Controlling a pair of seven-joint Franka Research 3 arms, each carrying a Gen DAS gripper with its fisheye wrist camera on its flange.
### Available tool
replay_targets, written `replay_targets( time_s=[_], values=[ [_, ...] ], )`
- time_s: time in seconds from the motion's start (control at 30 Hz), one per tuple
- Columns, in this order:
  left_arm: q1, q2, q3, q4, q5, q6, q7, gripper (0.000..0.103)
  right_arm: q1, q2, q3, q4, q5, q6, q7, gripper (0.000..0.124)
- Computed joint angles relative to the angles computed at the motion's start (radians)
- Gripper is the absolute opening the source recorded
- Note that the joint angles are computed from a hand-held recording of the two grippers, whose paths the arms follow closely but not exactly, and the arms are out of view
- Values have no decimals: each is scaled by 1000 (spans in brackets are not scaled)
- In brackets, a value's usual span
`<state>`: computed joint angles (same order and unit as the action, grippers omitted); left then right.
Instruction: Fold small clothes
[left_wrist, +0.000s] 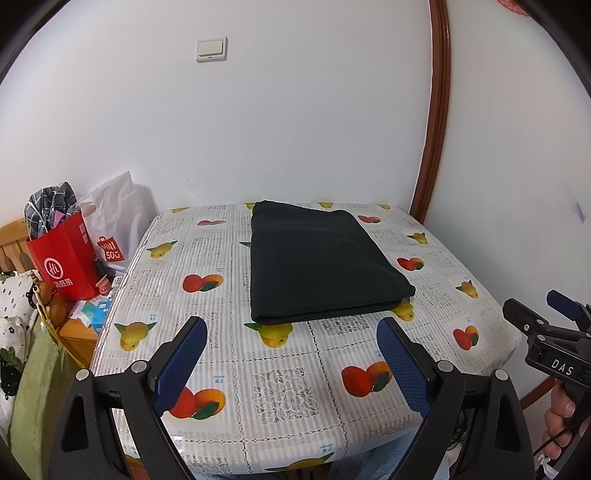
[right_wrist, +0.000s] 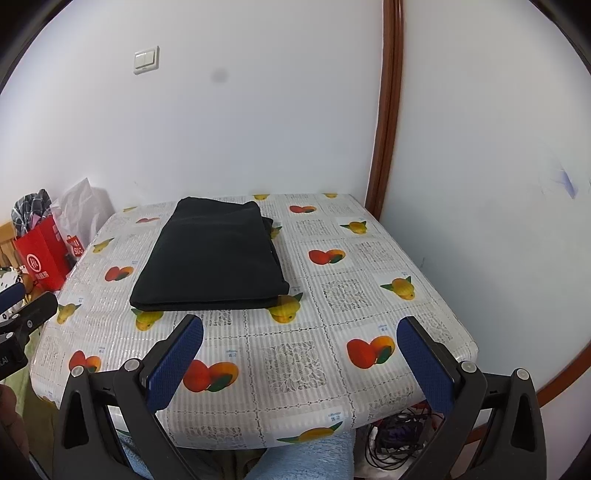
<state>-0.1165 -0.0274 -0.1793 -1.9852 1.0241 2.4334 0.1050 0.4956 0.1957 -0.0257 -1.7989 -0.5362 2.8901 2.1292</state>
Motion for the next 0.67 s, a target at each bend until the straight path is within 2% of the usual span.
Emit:
replay_targets(
  time_s=[0.67],
  values=[
    [-5, 0, -1, 3, 8, -11, -11, 93, -2, -9, -1, -6, -34, 3, 26, 103]
  ],
)
